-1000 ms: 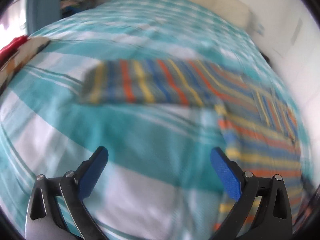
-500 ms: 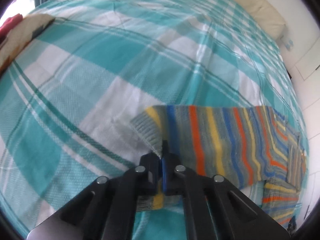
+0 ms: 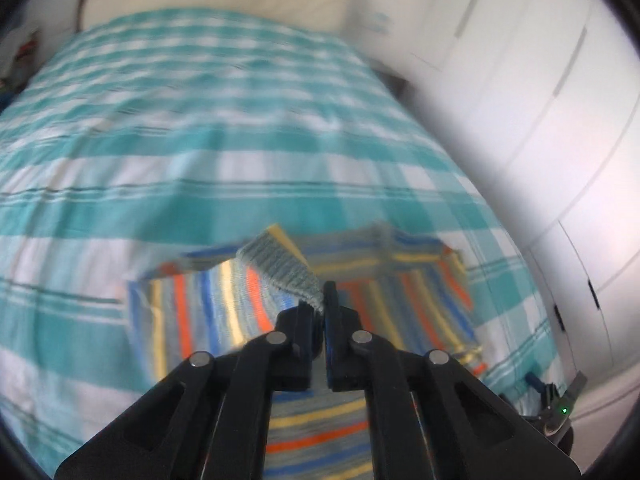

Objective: Fold small clothes

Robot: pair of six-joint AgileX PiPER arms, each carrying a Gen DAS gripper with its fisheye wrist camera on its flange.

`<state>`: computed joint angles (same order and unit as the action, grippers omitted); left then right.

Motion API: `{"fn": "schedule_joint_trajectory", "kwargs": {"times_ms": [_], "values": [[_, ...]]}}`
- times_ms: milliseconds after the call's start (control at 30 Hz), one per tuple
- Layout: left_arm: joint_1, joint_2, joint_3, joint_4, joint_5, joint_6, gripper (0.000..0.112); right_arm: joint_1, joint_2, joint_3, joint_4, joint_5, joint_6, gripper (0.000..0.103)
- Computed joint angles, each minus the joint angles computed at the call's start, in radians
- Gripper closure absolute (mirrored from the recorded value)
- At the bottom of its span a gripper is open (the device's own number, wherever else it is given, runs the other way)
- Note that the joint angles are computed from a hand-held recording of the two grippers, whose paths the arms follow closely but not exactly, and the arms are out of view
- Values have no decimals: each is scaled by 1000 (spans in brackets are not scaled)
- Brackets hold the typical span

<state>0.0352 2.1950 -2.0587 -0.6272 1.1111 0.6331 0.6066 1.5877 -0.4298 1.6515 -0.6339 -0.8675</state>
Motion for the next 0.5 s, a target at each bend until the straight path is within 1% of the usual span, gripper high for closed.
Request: {"fn": "schedule_joint_trajectory", "kwargs": {"times_ms": [33,67,100,167,233,300,333,367,400,500], "values": [[-39,38,-37,23,20,-45,67,1,0,0,1,0,0,4],[-73,60,-38,49,19,-89,42,-4,-1,1,-4,3,1,4],[-86,49,1,50,-1,-93,39,1,-1,1,-1,0,3,4],[-84,15,94,21,-44,-54,39,2,-3,3,-3,0,6,4],[-51,-28,176,24,-74,-15,38,3,-6,5,-4,2,9,4],[7,-99,294,54,-132,44,33,5,-5,3,1,2,7,4],[23,-125,335,95,-173,50,28,6,-4,0,7,1,1,4],[45,-166,398,161,-230,54,23,7,-4,-2,12,1,-4,3],[61,-189,435,215,-265,54,22,8,-3,-2,14,0,-5,3],[128,-271,600,502,-406,-7,21,12,-3,-5,23,-1,-11,3]]}}
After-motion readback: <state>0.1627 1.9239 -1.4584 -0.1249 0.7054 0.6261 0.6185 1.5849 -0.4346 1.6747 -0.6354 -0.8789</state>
